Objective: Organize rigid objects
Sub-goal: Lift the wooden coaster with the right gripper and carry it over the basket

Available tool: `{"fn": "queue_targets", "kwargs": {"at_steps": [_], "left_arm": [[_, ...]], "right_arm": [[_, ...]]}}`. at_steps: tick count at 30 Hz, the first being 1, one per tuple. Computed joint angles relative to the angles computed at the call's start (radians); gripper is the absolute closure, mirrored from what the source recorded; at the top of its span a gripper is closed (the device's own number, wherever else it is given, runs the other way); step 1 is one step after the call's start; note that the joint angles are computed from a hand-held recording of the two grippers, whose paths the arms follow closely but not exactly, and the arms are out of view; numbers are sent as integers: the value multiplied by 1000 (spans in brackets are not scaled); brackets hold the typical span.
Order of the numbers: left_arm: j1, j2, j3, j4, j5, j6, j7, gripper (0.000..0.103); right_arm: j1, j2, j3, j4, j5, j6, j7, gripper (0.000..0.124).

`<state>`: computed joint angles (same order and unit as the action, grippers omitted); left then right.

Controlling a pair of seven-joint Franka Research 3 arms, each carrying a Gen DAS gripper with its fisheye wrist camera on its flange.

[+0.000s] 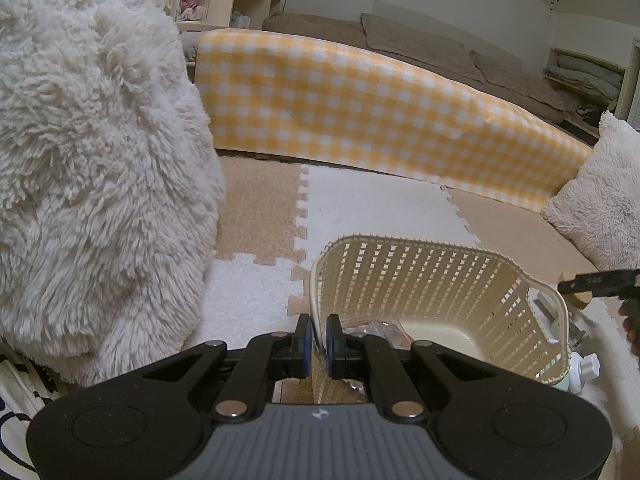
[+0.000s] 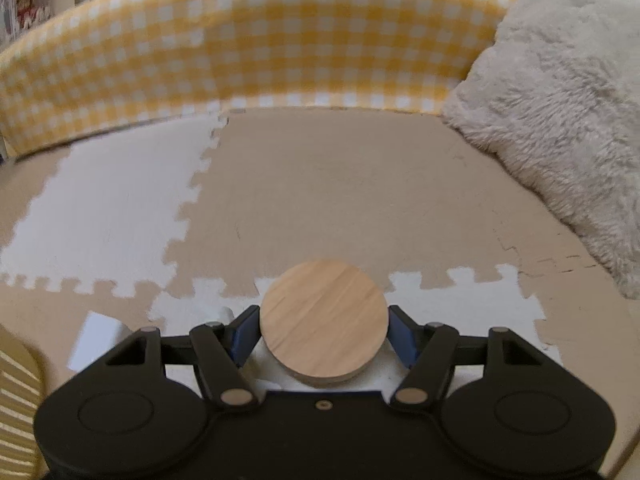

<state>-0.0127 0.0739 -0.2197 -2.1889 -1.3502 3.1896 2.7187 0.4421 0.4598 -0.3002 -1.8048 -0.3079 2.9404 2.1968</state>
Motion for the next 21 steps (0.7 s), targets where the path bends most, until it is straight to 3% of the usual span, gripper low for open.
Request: {"fn": "queue_targets", "kwargs": {"at_steps": [6,14,16,21], "left_arm": [[6,6,0,8,-18,-8,11,94],[6,10,8,15,-25,-26,3,94],[9,7,10,14,-33,-37,3,94],[5,3,21,15,-46,-58,0,94]], "right_arm": [[53,-105,-30,-70,-47,42,63,56],[52,-226,49,-140,-122,98,132,56],[32,-244,99,-147,-100,110,111,56],[-40,-245,276,-125,101,70,-85,56]]}}
